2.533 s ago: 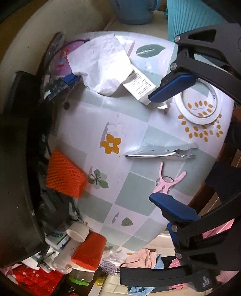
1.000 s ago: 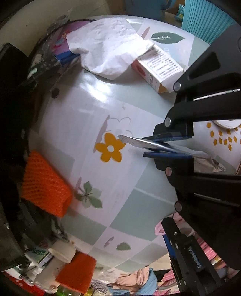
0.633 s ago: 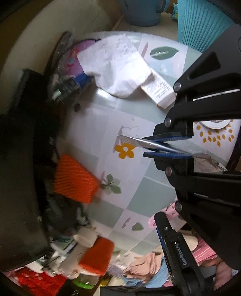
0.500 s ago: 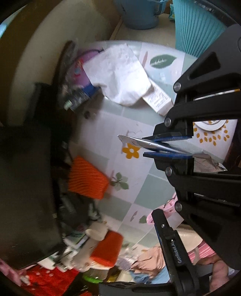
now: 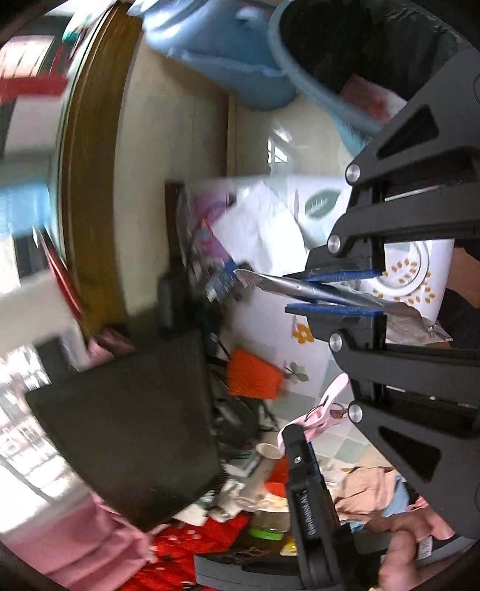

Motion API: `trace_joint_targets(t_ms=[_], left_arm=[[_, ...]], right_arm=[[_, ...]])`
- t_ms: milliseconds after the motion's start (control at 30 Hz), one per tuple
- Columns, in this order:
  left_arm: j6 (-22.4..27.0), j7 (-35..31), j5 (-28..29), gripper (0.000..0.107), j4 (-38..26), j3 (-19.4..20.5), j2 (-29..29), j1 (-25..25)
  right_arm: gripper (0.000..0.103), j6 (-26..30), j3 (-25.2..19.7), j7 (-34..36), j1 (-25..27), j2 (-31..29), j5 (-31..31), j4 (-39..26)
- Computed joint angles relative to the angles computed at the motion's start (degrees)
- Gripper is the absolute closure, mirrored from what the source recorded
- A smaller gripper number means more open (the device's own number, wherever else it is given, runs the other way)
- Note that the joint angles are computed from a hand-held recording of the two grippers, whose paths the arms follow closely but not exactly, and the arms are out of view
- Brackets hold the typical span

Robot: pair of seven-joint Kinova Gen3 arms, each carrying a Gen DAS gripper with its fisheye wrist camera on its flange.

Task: Collect trash
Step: 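Carry the clip and tube to the green bin and release both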

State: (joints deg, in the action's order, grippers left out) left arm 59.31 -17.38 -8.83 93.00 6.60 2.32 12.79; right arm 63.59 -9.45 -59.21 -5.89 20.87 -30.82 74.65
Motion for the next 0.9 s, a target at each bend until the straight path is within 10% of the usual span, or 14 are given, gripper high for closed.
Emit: trace_joint_targets(t_ms=[767, 900], left_arm=[[6.0, -14.3, 5.2, 0.077, -35.1, 0.3, 25.0, 15.0], [7.4, -15.4, 6.2, 0.077, -38.4, -0.5, 28.0, 16.4]], right_arm=[[0.09, 3.3, 6.2, 1.5, 20.2, 2.5, -3.1, -1.5], [0.076, 4.4, 6.0, 1.9, 21.4, 3.7, -2.6, -2.2]])
